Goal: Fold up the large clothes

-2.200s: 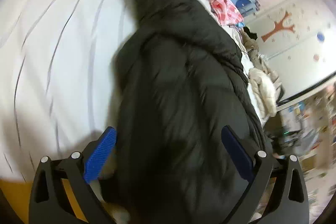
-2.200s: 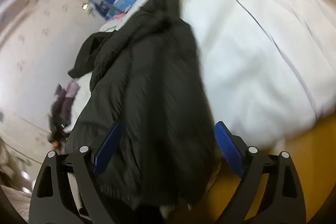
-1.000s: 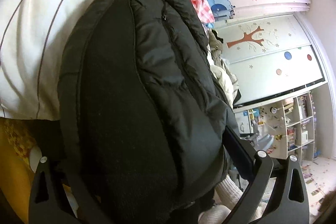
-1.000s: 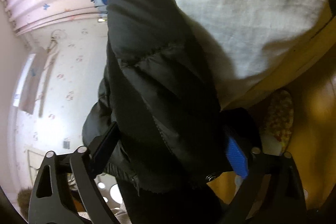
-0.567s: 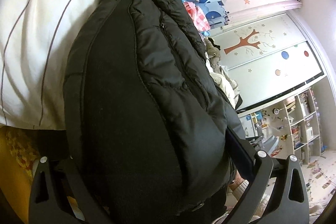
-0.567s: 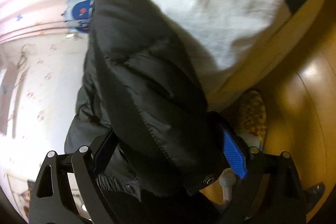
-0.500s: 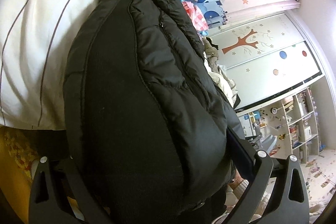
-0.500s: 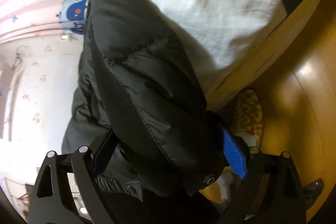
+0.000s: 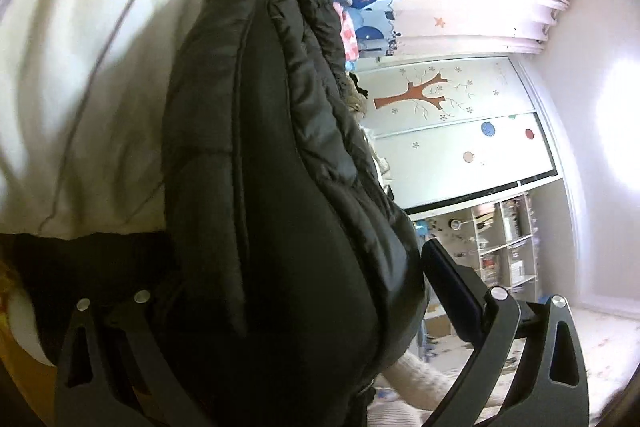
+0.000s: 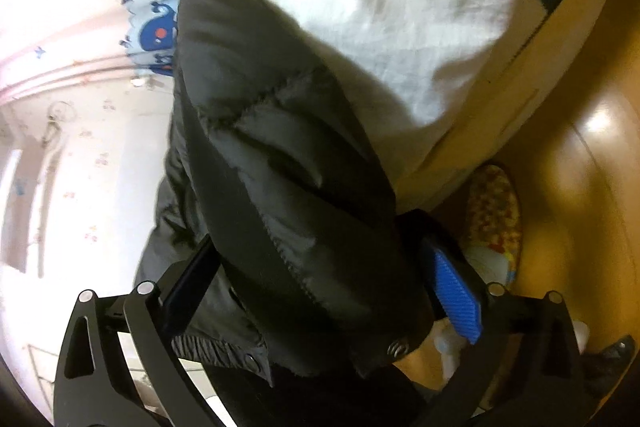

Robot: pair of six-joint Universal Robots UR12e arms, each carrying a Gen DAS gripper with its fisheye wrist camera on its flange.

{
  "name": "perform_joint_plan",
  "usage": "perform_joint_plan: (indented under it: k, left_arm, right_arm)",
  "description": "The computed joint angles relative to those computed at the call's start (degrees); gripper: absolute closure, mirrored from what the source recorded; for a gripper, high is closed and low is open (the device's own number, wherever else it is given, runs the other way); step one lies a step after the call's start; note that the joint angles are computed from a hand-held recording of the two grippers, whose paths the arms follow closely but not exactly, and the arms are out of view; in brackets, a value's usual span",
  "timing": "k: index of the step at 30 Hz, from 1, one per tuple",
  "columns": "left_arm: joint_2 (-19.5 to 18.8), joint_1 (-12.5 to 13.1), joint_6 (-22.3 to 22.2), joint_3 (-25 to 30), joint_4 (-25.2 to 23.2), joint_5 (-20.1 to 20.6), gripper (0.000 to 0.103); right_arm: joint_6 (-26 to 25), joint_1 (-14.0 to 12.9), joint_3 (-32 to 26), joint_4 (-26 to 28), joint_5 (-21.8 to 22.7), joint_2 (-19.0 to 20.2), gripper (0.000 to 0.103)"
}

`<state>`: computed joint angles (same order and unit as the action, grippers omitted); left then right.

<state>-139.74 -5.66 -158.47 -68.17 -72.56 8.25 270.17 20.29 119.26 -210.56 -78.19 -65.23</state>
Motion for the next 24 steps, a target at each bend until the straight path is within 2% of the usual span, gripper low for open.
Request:
perform_joint_plan:
  k: [3, 5, 6, 8, 9, 10, 11, 12, 14, 16, 19, 22, 24]
  left_arm:
    - [-0.21, -0.35, 0.90, 1.38, -2.45, 0.34, 0.007]
    - [-0.10, -0.47, -2.17, 0.92, 1.23, -0.74, 0.007]
    - [-0.01, -0.55, -5.47, 0.60, 5.11, 0.05, 0.007]
    - [0.43, -0.77, -7.18, 0.61, 7.06, 2.89, 0.007]
    - [0.64, -0.91, -8.96, 0.57, 9.01, 4.85, 0.008]
    - [1.12, -1.19, -10.85, 0.71, 10.95, 8.73, 0.014]
    - [1.41, -1.29, -10.58, 0.86, 10.48, 10.60, 0.020]
    - [1.64, -1.32, -10.16, 1.02, 9.29, 11.51, 0.029]
    - [2.10, -1.35, -12.60, 0.34, 12.02, 12.74, 0.041]
    - [2.88, -1.53, -15.31, -0.14, 14.83, 14.60, 0.056]
    - [4.58, -1.91, -19.41, -0.71, 19.34, 16.95, 0.074]
    - [6.22, -1.94, -22.91, -1.00, 24.47, 17.10, 0.084]
    - [7.19, -1.80, -24.54, -0.84, 27.37, 17.16, 0.086]
  right_arm:
    - [0.95, -0.17, -0.32, -7.48, 1.66, 3.11, 0.007]
    - [0.62, -0.42, -1.04, -10.76, 3.45, 4.85, 0.007]
    - [0.13, -0.41, -1.48, -11.23, 4.12, 5.27, 0.007]
    - [-2.64, -0.61, -2.69, -12.32, 6.24, 6.53, 0.009]
    - [-3.71, -0.54, -3.09, -13.06, 6.42, 6.92, 0.017]
    - [-4.62, -0.47, -3.56, -14.71, 6.72, 7.55, 0.029]
    - [-5.40, -0.42, -3.77, -16.29, 6.60, 7.98, 0.040]
    - [-6.02, -0.58, -3.70, -18.03, 6.67, 8.28, 0.045]
    - [-7.76, -0.61, -3.68, -19.25, 6.65, 8.19, 0.065]
    - [-9.74, -0.80, -3.74, -19.28, 6.78, 7.38, 0.075]
    - [-13.47, -1.01, -4.54, -19.82, 6.28, 5.67, 0.081]
    - [-17.73, -1.34, -5.98, -20.68, 5.76, 3.42, 0.084]
    - [-21.13, -1.68, -7.34, -20.30, 6.17, 1.53, 0.085]
